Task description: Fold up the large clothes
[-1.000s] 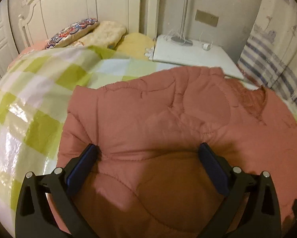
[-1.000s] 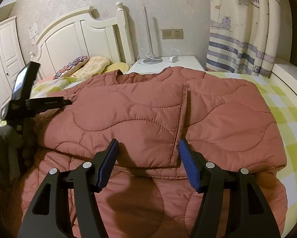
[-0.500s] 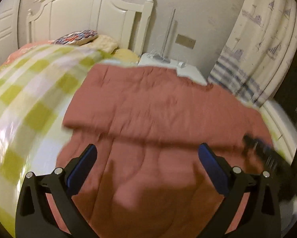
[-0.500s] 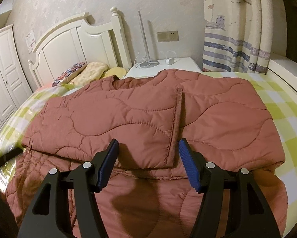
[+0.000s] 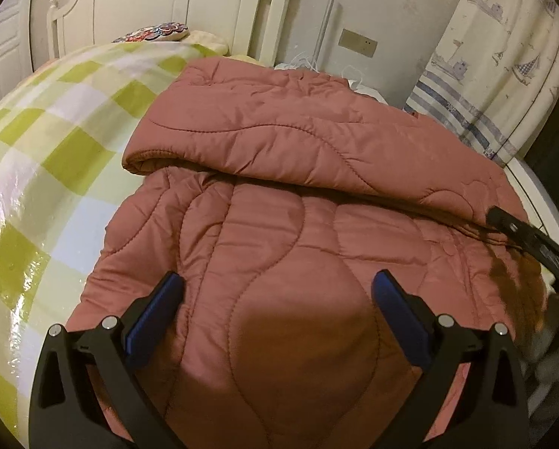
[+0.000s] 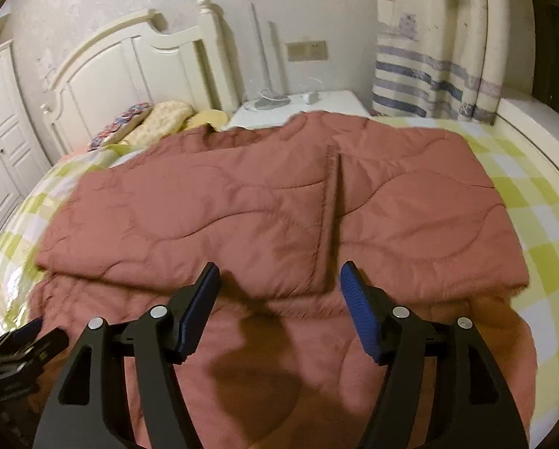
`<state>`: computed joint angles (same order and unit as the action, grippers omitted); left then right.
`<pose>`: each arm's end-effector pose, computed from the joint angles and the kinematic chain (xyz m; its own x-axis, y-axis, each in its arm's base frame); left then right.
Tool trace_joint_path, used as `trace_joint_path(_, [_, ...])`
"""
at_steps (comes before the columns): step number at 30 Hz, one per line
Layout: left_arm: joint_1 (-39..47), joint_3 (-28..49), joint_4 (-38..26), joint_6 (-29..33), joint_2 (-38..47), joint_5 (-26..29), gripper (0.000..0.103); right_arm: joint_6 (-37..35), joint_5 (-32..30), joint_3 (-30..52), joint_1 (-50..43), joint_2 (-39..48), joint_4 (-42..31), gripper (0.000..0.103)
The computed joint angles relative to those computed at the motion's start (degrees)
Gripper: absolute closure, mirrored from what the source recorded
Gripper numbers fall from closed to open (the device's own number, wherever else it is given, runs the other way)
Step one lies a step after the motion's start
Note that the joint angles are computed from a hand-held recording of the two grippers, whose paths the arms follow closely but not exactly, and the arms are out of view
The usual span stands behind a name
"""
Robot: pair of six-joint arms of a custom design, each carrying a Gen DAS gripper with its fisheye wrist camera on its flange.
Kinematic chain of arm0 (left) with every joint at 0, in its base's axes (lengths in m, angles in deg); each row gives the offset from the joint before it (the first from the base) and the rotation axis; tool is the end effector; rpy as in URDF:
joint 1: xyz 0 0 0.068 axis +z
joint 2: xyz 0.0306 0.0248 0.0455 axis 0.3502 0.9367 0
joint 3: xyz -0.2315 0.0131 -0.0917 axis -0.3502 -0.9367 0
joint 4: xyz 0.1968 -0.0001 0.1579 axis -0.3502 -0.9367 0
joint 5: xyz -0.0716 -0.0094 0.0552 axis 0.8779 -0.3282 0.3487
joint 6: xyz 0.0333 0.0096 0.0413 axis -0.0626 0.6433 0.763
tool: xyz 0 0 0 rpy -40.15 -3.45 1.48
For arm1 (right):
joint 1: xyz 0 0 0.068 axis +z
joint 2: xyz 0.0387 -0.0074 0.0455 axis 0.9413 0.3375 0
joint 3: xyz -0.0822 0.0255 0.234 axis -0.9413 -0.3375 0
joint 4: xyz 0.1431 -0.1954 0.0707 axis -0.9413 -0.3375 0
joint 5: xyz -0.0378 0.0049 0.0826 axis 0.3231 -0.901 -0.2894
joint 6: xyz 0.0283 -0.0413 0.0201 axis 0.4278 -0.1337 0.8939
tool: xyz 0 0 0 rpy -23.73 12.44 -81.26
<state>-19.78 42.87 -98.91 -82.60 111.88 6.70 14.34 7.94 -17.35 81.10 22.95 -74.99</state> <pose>0.2304 -0.1727 0.1489 -0.6699 -0.3765 -0.6399 -0.3188 0.9242 -0.2101 0.3591 0.0768 0.1800 -0.6751 -0.0798 -0.7334 -0.3138 0.9308 0.1876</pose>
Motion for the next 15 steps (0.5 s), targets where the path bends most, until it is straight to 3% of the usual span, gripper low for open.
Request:
trace_joint_path(3, [0.3,0.0,0.9,0.0,0.0,0.3,0.002,-4.5,3.5,-5.5,3.4,-4.8,0.5,0.032])
trace_joint_path(6, [0.4,0.4,0.7,0.1,0.3,0.5,0.002,-9.4,10.8,-2.4,7.9,-0.6,-6.1,0.032])
trace_joint_path(10, [0.7,-0.3,1.4,0.2,0.1,0.9,0.002,-7.7,8.4,-0.1,6.2,-0.6,-10.6,0.031])
trace_joint_path(15, [0.7,-1.7,2.3,0.2,-0.7,1.1,0.002,-5.7,7.7,-2.7,-1.1,-3.5,-9.4,0.027])
